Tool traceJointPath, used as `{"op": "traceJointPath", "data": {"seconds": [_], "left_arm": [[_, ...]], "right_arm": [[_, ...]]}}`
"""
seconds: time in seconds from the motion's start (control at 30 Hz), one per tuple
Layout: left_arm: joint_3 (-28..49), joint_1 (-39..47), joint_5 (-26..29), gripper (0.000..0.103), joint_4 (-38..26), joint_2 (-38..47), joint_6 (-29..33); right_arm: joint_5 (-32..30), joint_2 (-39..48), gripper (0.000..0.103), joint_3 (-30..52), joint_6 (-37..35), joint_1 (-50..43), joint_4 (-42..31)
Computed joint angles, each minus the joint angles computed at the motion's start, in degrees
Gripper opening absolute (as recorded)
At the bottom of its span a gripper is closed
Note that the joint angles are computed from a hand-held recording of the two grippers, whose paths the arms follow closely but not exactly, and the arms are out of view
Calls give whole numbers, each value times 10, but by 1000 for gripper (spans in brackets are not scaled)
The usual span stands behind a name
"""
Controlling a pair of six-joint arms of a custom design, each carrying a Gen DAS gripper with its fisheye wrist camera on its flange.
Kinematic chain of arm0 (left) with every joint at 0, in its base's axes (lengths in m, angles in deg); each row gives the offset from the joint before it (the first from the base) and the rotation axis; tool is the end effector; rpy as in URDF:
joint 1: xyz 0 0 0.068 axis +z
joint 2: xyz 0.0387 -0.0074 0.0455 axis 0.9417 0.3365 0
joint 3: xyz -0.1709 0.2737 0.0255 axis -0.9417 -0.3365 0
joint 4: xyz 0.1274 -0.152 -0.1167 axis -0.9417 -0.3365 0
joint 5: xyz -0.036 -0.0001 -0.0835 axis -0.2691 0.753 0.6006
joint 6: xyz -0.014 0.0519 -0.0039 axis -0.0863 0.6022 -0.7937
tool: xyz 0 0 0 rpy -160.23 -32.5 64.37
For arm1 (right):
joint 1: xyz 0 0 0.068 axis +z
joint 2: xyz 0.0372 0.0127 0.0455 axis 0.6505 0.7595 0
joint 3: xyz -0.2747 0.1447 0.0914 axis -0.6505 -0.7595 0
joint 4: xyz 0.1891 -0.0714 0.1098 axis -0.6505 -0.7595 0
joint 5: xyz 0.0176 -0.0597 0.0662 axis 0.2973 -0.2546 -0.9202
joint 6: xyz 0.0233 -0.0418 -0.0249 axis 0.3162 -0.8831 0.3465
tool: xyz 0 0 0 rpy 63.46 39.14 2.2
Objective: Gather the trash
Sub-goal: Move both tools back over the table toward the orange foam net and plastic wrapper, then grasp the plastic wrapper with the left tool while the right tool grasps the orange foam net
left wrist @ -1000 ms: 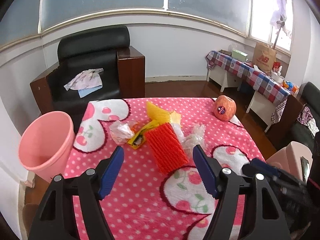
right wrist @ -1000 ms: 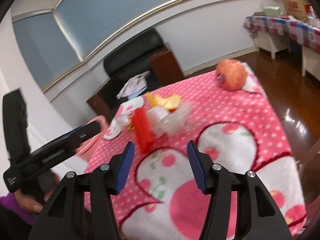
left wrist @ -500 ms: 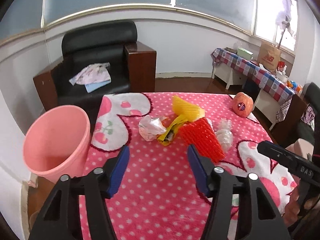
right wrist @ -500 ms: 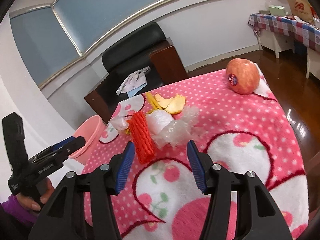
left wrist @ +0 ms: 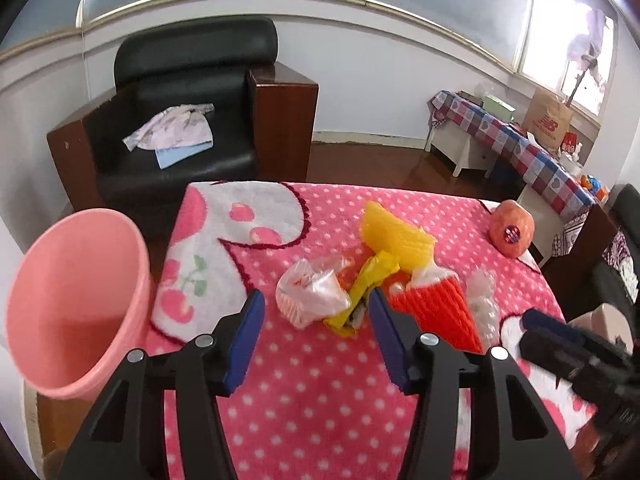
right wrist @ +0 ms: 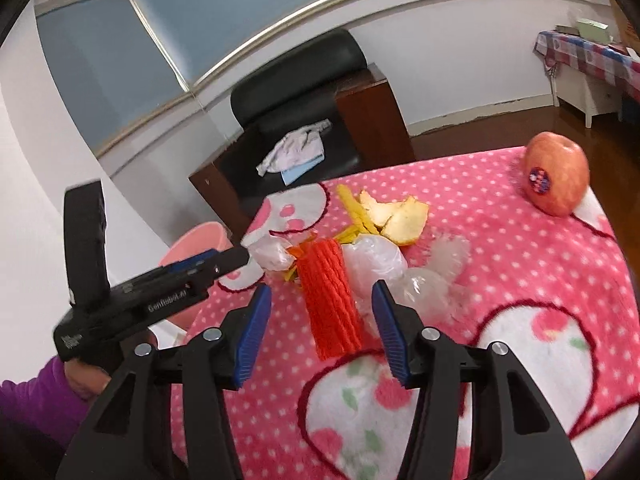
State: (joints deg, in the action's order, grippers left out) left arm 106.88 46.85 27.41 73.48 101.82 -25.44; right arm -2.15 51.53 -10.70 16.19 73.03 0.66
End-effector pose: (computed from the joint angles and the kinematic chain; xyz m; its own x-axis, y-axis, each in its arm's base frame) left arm 0.3403 -0.1614 0.2368 -0.5523 0.4473 -0.7035 0.7131 0.6906 -0.1207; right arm 0.1534 0.0792 0.2243 -0.4769 0.5472 -0.6879 0.2975 0.8369 0.4595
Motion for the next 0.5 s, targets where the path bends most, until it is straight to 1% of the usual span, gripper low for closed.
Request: {"op": "traceJointPath", "data": {"seconds": [0.03, 0.1, 0.17, 0.23, 0.27, 0.3, 0.33, 0.37, 0.4, 0.5], "left_arm": [[4, -3, -2, 53, 2, 6, 0], [16, -12, -16, 53, 5, 24, 4], [33, -17, -25, 53, -5, 45, 5], [45, -20, -30, 53, -10, 61, 4], [49, -20, -31, 49, -13, 67, 4], [51, -19, -28, 36, -16, 71, 5], [51, -16, -22, 27, -17, 73, 5], [50, -13, -15, 25, -16, 74, 4], [50, -10, -10, 22, -17, 74, 2], [38, 0, 4, 19, -10, 63, -2]], "right_arm": [[-19, 16, 48, -1, -7, -17, 14], [-47, 39, 41, -5, -14, -37, 37], [-65, 68, 40, -4, -20, -51, 54], [-75, 86, 35, -4, -23, -56, 65], [-79, 97, 30, -2, -23, -56, 67], [-85, 104, 24, -4, -23, -57, 73], [-91, 111, 21, -5, -23, -57, 79], [-93, 116, 15, -7, -23, -56, 85], [-93, 117, 13, -8, -22, -55, 86], [-86, 111, 9, -12, -15, -50, 88]]}}
